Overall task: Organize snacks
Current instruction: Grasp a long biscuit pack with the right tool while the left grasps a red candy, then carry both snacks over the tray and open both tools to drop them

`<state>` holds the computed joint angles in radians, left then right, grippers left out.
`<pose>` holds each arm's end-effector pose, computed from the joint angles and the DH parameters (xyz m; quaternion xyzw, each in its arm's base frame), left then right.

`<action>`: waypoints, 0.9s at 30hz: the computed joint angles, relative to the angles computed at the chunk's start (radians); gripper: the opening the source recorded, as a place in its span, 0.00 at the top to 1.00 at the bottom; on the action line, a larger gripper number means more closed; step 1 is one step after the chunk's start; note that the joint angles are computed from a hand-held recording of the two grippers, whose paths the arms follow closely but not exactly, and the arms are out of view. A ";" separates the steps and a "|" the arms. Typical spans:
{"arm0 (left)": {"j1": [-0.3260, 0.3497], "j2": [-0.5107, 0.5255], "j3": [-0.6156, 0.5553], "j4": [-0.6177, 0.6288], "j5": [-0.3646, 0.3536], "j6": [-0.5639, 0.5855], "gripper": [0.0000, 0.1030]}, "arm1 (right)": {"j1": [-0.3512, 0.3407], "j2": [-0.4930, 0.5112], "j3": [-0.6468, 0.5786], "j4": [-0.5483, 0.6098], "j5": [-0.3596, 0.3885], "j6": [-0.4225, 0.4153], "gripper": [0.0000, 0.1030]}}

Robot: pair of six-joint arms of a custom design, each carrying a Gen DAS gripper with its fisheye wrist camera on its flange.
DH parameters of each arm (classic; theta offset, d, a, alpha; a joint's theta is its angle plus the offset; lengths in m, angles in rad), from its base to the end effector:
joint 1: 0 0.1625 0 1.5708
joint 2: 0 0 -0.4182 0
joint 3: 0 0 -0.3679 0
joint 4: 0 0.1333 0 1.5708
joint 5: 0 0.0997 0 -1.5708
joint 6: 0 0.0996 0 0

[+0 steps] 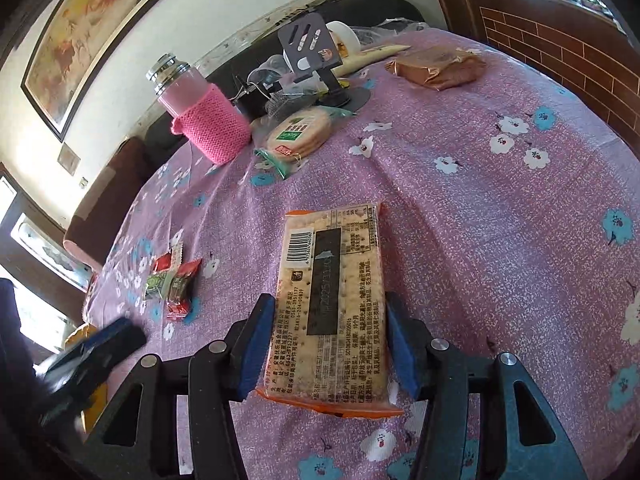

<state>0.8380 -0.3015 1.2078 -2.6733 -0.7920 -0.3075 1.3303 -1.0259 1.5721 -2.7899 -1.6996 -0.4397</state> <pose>-0.3425 -0.6844 -0.0530 0.1580 0.9078 -0.2664 0.2828 -0.0427 -0.6801 0.3139 0.0725 -0.9394 0.2903 0.1672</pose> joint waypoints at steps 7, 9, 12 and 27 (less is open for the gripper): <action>0.020 0.074 -0.102 0.088 0.058 0.075 0.75 | 0.002 0.004 0.015 -0.037 -0.016 -0.024 0.46; 0.013 0.066 -0.077 0.077 0.076 0.065 0.75 | 0.005 0.009 0.016 -0.048 -0.025 -0.034 0.47; 0.003 0.029 -0.009 0.027 0.073 0.043 0.75 | 0.006 0.004 0.024 -0.045 -0.017 -0.043 0.55; -0.215 -0.351 0.664 -0.251 0.220 -0.343 0.75 | 0.043 0.006 0.055 -0.018 -0.042 -0.121 0.33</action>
<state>0.6234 -0.6523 1.8721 -2.9246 -0.5715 -0.6509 1.3734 -1.0203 1.6272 -2.8076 -1.7420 -0.5605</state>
